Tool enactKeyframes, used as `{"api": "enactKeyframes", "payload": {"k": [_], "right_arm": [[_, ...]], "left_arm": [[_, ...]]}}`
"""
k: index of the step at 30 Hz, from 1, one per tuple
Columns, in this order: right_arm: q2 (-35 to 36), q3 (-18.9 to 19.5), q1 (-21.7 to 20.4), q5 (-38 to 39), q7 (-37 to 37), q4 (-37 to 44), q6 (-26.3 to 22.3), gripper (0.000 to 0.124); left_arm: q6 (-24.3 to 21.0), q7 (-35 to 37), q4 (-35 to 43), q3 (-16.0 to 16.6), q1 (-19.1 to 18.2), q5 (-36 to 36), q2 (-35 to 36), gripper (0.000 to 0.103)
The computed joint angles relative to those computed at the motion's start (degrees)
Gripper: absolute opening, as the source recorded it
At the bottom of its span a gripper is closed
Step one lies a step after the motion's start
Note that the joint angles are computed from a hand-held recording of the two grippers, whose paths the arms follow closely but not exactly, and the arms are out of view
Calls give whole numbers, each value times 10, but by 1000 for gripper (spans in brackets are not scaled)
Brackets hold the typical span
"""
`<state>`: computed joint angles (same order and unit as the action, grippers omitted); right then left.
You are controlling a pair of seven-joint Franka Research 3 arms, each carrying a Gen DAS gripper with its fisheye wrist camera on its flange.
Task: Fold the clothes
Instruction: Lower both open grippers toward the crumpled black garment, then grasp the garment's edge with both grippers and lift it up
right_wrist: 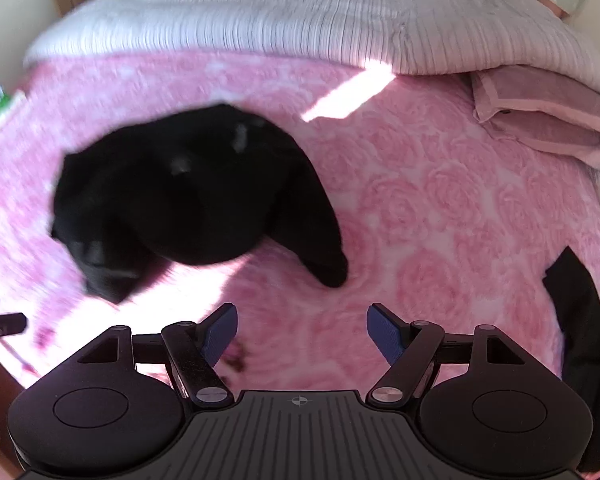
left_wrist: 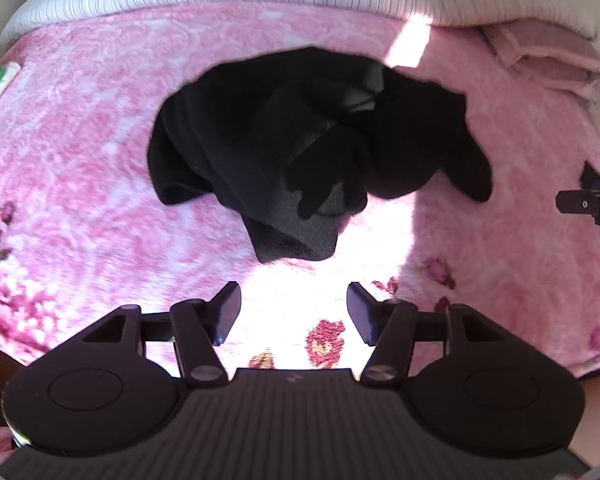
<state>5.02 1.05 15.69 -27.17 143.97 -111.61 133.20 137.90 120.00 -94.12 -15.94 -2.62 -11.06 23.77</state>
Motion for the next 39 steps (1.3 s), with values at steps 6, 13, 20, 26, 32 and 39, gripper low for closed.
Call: {"api": "enactKeyframes", "payload": {"k": [6, 13, 20, 26, 32, 39], "right_arm": [[33, -18, -9, -60, -69, -54, 70, 75], [93, -69, -3, -189, -43, -72, 184, 75], [191, -136, 43, -381, 43, 0, 210, 75], [197, -136, 7, -376, 5, 6, 289, 7], [83, -146, 13, -399, 26, -49, 306, 6], [-10, -93, -28, -373, -21, -18, 283, 6]], "left_arm": [[115, -49, -31, -2, -27, 18, 48, 54], [214, -167, 11, 24, -68, 110, 125, 54], [260, -209, 38, 0, -51, 160, 159, 23], [298, -251, 35, 9, -41, 173, 151, 8], [318, -342, 63, 72, -48, 220, 124, 7], [274, -315, 211, 54, 9, 228, 144, 7]]}}
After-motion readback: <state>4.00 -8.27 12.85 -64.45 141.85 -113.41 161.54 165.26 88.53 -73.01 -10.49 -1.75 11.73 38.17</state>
